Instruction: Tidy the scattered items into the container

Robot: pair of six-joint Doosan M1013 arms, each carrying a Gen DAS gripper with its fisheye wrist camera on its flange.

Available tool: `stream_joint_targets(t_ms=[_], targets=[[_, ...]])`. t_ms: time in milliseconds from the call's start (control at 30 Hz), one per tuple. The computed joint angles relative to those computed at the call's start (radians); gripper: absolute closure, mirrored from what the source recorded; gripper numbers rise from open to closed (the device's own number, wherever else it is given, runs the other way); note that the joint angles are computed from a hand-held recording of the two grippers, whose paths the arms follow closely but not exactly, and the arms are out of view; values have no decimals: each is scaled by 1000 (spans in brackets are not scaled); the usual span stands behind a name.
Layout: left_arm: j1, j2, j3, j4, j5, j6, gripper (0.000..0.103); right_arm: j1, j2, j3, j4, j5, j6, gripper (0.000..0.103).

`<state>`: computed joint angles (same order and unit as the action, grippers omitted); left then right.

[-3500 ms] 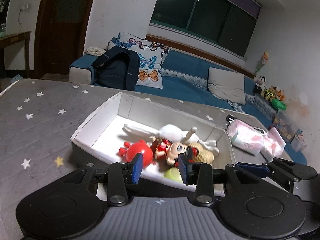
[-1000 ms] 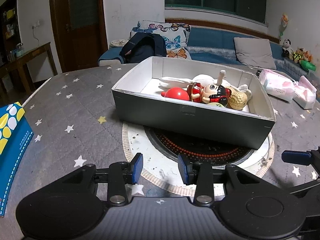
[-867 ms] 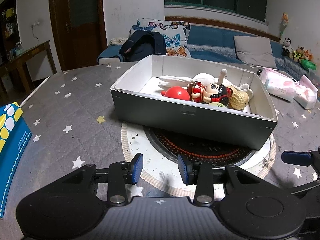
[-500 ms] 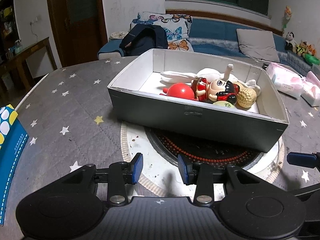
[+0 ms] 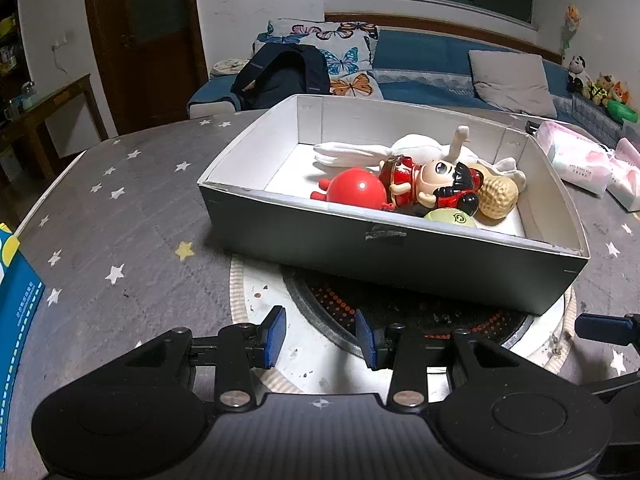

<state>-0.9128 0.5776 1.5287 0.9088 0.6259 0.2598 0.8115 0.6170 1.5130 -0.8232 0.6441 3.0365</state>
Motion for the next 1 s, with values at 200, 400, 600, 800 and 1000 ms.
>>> stream_joint_targets(t_ms=[200,400,600,800,1000], targets=[[2,10,-16,-15,1,27,62,-5,2,-3,13,6,4,0],[3,21,-35,-42,10,63,62,-8,4,-5,17,10,4,0],[6,26,-44,-52,8,76,62,-11,7,-9,22,15,9,0],[8,32,-53,-64,4,89,62,-13,11,-13,28,19,9,0],[14,33,-56,-94,-11,97,65,-13,11,-13,17,19,17,0]])
